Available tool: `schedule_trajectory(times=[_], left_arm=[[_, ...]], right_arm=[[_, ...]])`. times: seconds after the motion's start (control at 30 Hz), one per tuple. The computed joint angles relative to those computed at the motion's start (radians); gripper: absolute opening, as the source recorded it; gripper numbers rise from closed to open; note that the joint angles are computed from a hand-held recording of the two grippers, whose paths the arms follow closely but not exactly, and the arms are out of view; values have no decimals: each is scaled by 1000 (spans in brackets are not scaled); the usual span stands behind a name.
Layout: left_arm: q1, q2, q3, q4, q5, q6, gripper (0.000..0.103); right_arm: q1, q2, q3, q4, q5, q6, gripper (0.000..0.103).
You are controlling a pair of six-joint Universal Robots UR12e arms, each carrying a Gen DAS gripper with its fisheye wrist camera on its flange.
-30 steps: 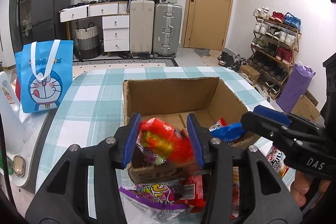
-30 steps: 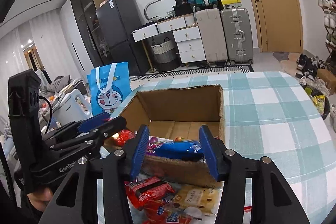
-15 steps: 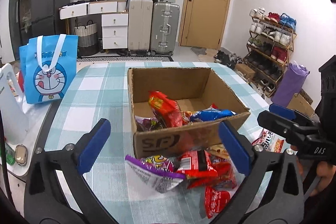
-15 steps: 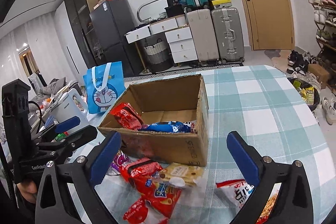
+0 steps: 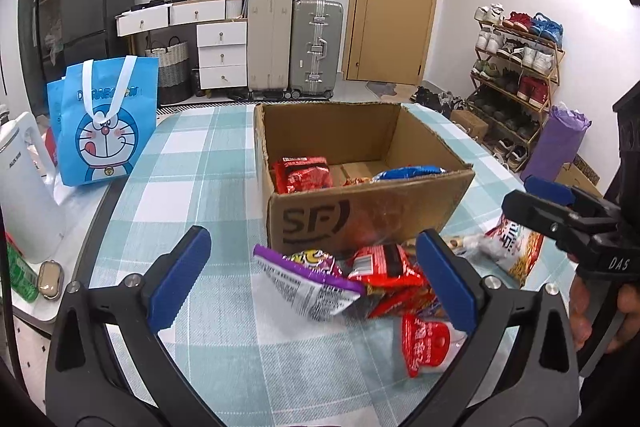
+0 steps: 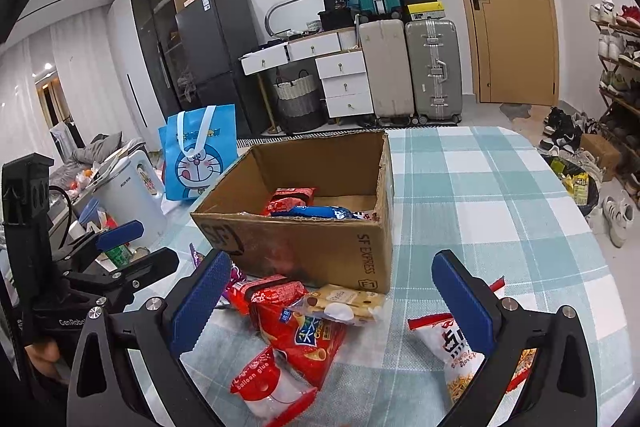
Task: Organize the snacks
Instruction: 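Open both grippers to drop the packs into the box and withdraw, then reach the right gripper to the white noodle-snack bag and grasp it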
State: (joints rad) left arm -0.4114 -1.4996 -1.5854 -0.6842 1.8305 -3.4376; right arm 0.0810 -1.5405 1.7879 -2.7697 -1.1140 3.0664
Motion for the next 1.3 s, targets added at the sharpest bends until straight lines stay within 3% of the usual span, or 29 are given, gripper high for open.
schedule_trajectory(times=[0.5, 0.83, 1.0, 1.3], left_arm=[[-3, 15, -38, -14, -10, -3, 102], [-11, 3, -40, -20, 0, 4, 102], [-7, 0, -41, -34, -5, 8, 102], [7, -3, -48, -55, -21, -5, 102]], right_arm=[[-13, -38, 69, -47, -42, -15, 102], [-25, -47, 49, 45, -47, -25, 102], [-26, -44, 38, 89, -92, -51, 102], [-65, -28, 19, 160, -155, 22, 102]])
